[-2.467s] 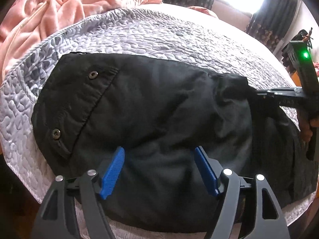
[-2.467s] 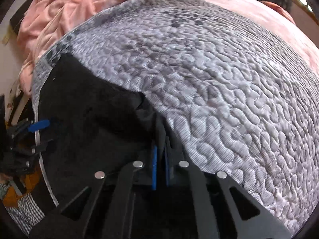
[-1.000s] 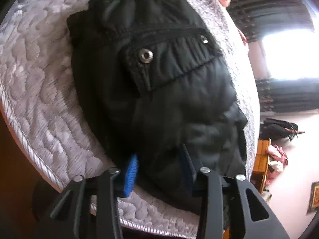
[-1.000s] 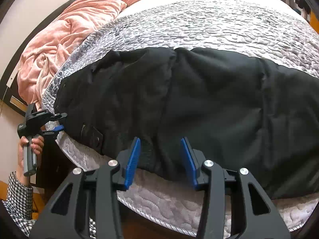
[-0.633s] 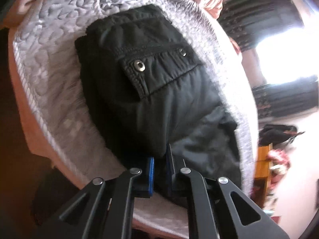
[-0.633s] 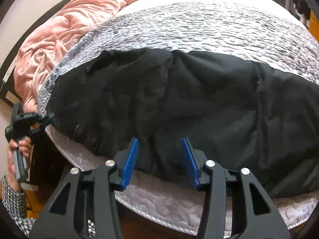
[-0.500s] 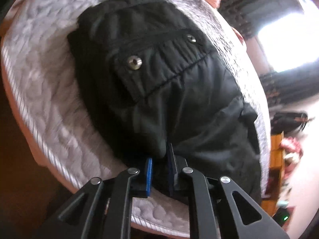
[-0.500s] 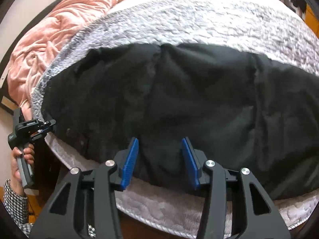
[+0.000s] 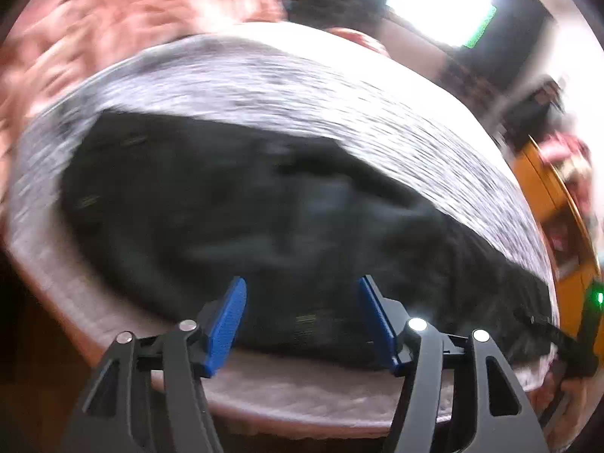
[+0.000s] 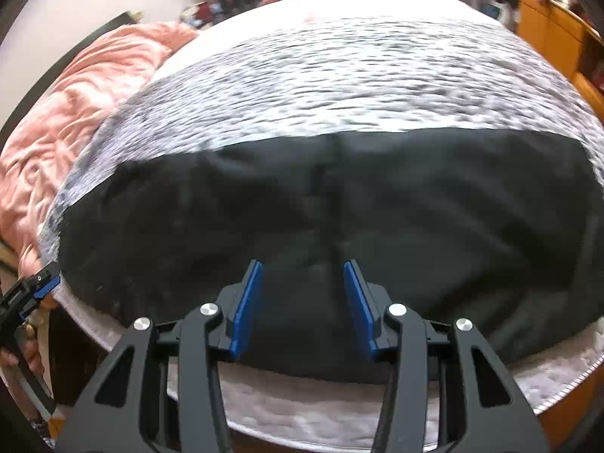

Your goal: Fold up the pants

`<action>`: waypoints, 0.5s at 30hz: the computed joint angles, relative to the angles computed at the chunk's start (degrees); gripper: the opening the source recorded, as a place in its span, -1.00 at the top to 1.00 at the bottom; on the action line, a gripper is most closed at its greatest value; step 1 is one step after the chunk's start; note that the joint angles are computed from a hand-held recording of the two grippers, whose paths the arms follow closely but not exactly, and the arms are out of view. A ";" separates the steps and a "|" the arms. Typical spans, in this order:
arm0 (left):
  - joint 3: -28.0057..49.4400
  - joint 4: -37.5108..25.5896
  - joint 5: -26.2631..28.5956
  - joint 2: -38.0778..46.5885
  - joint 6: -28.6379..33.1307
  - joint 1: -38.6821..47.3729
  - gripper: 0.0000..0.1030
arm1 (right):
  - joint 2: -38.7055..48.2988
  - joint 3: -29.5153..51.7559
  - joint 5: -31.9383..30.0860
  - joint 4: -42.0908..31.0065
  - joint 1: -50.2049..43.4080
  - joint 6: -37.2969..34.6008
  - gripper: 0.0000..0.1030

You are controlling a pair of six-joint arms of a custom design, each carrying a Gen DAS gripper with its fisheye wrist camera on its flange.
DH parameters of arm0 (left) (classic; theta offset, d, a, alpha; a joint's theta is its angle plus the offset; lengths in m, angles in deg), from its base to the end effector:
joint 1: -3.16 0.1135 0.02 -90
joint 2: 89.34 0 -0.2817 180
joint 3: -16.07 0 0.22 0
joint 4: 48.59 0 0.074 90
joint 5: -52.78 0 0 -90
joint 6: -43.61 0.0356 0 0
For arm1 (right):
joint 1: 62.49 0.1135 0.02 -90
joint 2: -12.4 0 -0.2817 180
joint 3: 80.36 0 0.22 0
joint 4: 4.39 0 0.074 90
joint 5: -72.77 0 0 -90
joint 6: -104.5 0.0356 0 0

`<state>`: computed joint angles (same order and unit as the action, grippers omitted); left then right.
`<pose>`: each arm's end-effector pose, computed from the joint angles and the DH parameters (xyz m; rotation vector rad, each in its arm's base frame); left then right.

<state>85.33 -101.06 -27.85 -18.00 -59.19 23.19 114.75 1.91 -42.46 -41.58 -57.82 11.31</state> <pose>0.2021 0.0675 0.2835 -0.6463 2.4266 -0.1547 0.3419 0.0432 0.2238 -0.3380 2.5032 0.5736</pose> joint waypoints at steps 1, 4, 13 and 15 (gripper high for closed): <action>0.49 1.87 -1.31 2.36 -0.94 -4.29 -0.25 | 0.84 0.56 -0.35 -0.27 -1.34 0.05 0.12; 1.46 6.80 -5.04 9.36 -3.69 -13.54 -0.25 | 4.03 2.35 -0.64 -1.35 -4.54 -0.82 0.11; 1.44 11.03 -15.07 20.45 -5.94 -24.33 -0.68 | 8.80 4.13 -3.23 -3.11 -8.14 -4.94 0.10; 2.50 9.73 -12.89 19.43 -7.15 -24.44 -0.69 | 6.06 2.38 -7.43 -2.62 -12.42 -5.65 -0.11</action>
<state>87.83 -91.33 -40.74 1.42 -66.34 -1.25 120.80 4.28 -49.89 -44.19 -70.24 5.66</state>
